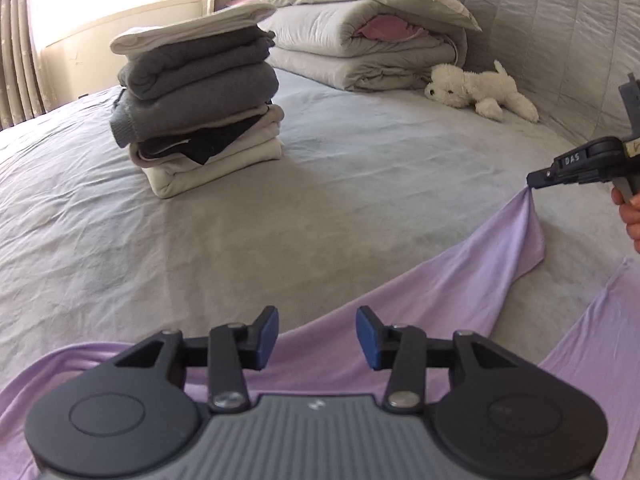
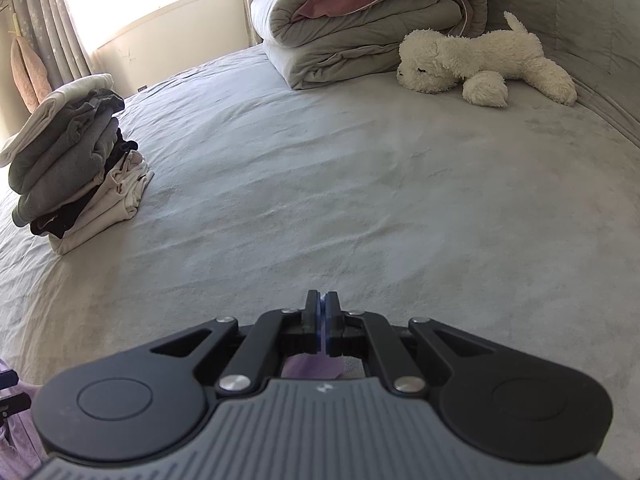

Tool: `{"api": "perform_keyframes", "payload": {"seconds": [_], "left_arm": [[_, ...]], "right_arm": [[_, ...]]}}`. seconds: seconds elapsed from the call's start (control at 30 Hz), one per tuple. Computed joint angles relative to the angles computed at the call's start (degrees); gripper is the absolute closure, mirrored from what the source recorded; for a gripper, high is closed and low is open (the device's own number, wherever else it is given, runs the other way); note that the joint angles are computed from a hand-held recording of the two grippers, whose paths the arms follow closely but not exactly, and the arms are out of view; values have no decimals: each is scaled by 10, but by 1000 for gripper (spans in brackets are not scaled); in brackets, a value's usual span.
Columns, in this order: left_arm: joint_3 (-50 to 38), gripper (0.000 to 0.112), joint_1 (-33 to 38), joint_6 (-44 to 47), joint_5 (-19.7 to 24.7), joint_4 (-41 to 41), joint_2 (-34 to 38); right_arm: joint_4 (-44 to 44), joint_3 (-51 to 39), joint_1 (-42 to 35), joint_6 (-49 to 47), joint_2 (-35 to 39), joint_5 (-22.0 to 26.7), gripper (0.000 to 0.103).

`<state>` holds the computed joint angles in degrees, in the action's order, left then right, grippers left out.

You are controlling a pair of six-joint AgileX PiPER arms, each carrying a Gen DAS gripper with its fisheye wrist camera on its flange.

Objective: Fold clothes

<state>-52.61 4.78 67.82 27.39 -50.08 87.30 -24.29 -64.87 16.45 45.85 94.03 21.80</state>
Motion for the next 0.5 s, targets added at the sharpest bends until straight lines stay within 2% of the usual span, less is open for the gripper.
{"api": "perform_keyframes", "payload": {"seconds": [0.1, 0.13, 0.23, 0.43, 0.5], "left_arm": [[-24, 69, -27, -38, -6, 63, 31], [-25, 75, -34, -45, -10, 78, 36], [-29, 111, -41, -52, -5, 83, 38], [-18, 111, -56, -61, -79, 51, 24], [-30, 111, -58, -91, -95, 67, 31]], "right_arm": [[-3, -3, -1, -2, 5, 2, 101], [-4, -5, -1, -3, 7, 3, 101], [-3, -9, -4, -4, 15, 4, 101], [-36, -22, 1, 32, 25, 5, 101], [-30, -39, 3, 24, 36, 10, 101]]}}
